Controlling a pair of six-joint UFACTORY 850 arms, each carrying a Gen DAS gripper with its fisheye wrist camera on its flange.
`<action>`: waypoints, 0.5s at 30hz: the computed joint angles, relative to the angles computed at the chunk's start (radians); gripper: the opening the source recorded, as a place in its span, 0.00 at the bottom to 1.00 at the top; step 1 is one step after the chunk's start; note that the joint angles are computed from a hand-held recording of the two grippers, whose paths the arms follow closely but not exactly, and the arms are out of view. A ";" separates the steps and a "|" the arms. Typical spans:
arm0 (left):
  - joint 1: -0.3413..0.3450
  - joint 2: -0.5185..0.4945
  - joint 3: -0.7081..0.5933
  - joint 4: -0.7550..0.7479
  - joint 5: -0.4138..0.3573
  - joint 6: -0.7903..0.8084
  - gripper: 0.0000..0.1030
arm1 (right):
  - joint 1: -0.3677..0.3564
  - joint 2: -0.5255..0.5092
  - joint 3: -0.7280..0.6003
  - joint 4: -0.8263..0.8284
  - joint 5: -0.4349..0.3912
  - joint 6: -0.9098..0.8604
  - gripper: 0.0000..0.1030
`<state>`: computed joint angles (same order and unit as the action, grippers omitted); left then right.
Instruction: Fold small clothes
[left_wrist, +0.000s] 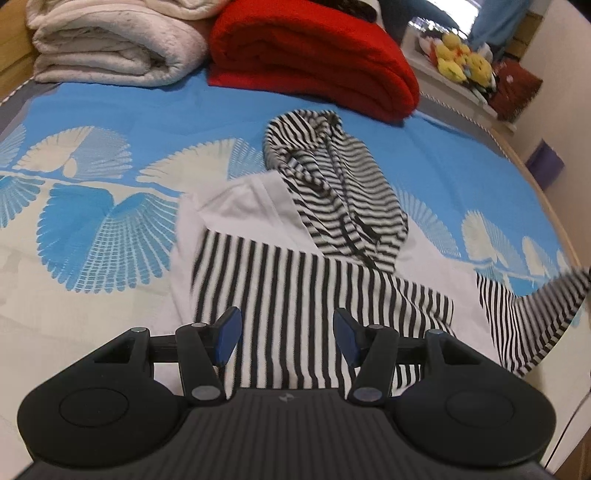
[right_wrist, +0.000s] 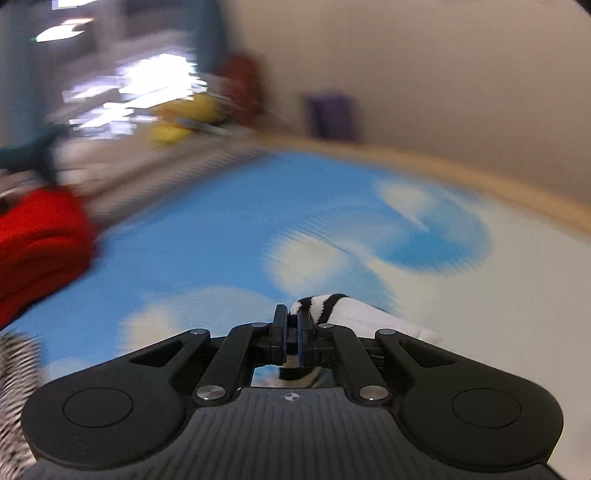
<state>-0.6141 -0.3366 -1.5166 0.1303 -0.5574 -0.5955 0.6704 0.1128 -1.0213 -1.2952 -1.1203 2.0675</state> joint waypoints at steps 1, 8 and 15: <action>0.007 0.004 0.001 0.000 0.002 -0.010 0.58 | 0.039 -0.026 -0.039 -0.046 0.028 -0.015 0.04; 0.060 0.017 0.003 -0.062 0.012 -0.040 0.58 | 0.155 -0.197 -0.277 0.047 0.684 -0.216 0.10; 0.073 0.016 0.007 -0.081 0.011 -0.047 0.57 | 0.201 -0.248 -0.429 0.557 0.505 -0.621 0.27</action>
<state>-0.5412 -0.3209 -1.5093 0.0492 -0.5459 -0.6420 0.8709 -0.1356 -1.4501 -0.7380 -0.6149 1.4461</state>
